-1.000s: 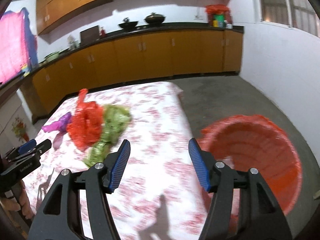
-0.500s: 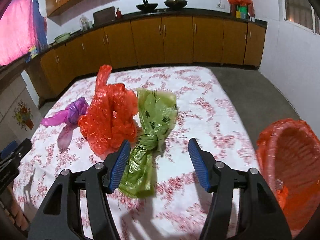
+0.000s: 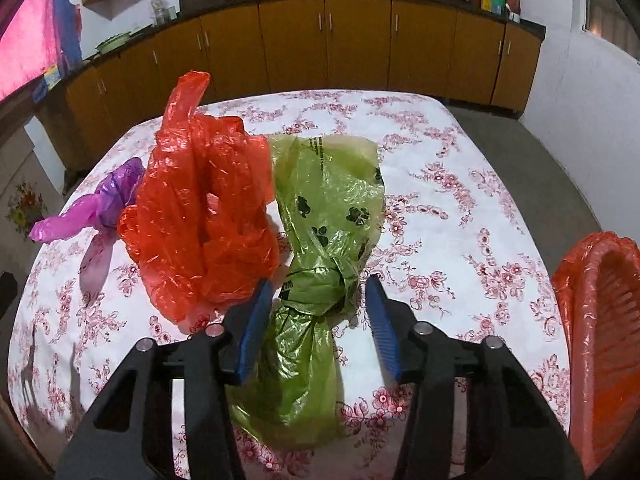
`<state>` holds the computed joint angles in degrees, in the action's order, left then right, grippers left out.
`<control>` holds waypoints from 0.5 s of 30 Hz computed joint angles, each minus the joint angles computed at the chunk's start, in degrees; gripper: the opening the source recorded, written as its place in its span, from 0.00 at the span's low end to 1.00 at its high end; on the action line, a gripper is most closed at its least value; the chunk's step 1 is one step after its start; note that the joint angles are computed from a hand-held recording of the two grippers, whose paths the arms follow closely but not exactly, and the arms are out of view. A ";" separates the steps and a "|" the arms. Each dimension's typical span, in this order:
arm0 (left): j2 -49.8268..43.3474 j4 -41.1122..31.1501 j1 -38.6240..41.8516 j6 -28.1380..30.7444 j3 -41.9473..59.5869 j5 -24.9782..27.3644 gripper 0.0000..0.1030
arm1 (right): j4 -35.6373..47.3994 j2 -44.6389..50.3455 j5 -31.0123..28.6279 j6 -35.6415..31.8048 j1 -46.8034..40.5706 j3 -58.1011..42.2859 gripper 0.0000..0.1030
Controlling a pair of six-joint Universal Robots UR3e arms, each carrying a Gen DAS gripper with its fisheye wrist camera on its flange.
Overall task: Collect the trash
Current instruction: 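Grasp the green printed bag with the right tool while the left tool grasps the red bag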
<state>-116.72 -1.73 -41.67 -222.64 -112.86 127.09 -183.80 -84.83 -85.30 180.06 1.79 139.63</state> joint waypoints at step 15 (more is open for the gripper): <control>-4.61 -2.21 -1.60 3.75 10.19 -3.34 0.86 | 4.63 -12.32 2.81 -5.20 -11.32 9.52 0.25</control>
